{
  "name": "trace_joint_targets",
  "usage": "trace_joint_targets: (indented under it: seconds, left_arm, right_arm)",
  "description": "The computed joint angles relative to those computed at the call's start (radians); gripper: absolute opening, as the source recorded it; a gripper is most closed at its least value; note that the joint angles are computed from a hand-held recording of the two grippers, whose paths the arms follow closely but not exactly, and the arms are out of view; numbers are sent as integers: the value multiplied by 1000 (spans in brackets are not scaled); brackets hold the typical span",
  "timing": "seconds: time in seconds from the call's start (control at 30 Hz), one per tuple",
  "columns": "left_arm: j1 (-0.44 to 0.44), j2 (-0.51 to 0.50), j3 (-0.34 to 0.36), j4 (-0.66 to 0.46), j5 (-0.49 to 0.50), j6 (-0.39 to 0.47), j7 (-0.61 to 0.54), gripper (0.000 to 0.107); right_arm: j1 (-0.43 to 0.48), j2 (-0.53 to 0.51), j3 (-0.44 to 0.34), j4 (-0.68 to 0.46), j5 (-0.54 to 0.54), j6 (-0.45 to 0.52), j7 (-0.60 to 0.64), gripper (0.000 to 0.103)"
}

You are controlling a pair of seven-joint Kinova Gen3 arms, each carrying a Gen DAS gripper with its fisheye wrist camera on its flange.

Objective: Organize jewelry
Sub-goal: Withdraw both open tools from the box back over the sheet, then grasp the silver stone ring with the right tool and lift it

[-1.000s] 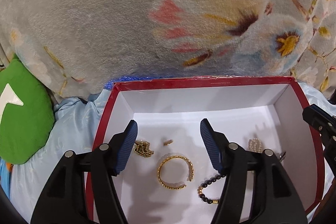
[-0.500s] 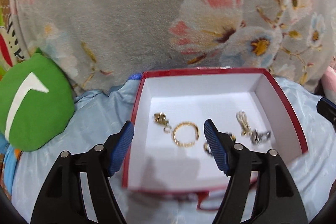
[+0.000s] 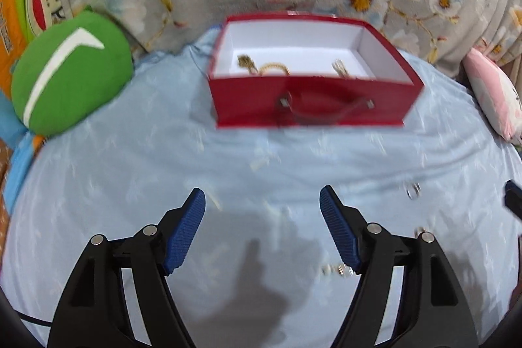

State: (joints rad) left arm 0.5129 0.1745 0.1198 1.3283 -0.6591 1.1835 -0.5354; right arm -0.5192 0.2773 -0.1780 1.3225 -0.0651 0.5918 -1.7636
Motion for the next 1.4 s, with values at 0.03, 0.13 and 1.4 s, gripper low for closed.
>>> trace_joint_targets:
  seconds: [0.03,0.13,1.4]
  left_arm:
    - [0,0,6,17,27,-10,13,70]
    - [16,14,11,49,50,-27,69,70]
    - [106,94,-24,67,-4,-22,195,70]
  right_arm:
    - [-17,3,14,19,16,-6,-33,28]
    - [-46,37,34,34,48,-10,-95,28]
    - [-202,404,150,-565,217,397,-207,21]
